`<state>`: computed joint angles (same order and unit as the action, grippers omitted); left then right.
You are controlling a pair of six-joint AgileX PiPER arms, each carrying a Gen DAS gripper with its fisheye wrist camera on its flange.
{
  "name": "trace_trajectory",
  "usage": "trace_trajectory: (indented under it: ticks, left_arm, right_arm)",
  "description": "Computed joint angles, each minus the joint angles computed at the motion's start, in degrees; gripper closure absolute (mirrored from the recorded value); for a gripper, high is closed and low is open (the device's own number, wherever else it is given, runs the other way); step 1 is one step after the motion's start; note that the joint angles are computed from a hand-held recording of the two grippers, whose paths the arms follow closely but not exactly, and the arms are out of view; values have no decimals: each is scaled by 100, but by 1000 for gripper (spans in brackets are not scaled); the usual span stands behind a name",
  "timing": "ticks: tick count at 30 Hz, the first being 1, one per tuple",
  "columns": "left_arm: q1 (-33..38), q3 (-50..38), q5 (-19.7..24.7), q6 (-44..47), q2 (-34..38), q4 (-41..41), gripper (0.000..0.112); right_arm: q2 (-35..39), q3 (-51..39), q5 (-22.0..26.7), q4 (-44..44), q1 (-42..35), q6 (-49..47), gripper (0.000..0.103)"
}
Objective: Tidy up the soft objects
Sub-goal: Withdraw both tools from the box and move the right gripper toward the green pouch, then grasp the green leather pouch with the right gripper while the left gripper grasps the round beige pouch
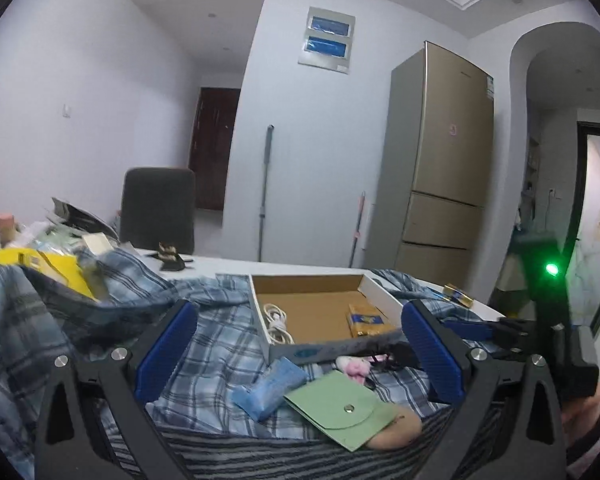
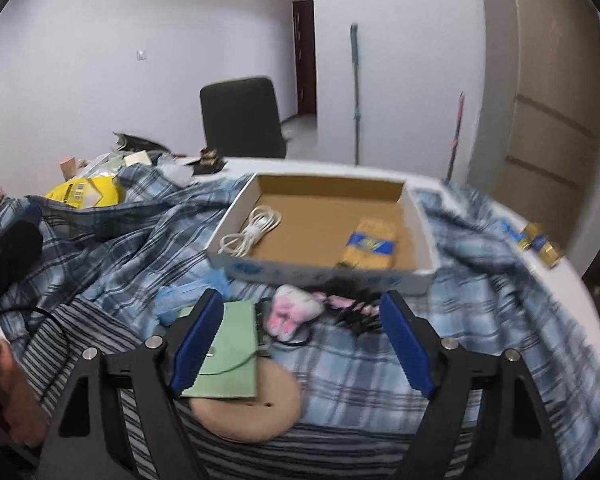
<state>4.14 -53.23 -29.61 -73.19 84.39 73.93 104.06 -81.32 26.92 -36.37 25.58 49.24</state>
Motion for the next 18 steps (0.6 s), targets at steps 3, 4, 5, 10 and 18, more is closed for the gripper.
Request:
trace_trajectory:
  ticks: [3,4,5,10,18]
  left_arm:
    - [145,-7,-276,-272,187,189,9]
    - [219,-15,-410,-366,253,235,9]
    - [313,-16,-628,-446,311,289,9]
    - [421,-25,-607,-731,372,297,9]
    - [162,-377,539,-2057,549,1206,9]
  right_arm:
    - [323,-415,246,334,27,-283,23]
    - [446,-576,326,586,14,-514,23]
    - [540,-669,340,796,6,-702,23]
    - [967,-1186,563,1563,-10,-1556,23]
    - [1176,-1589,1068,2253,70,-2284,23]
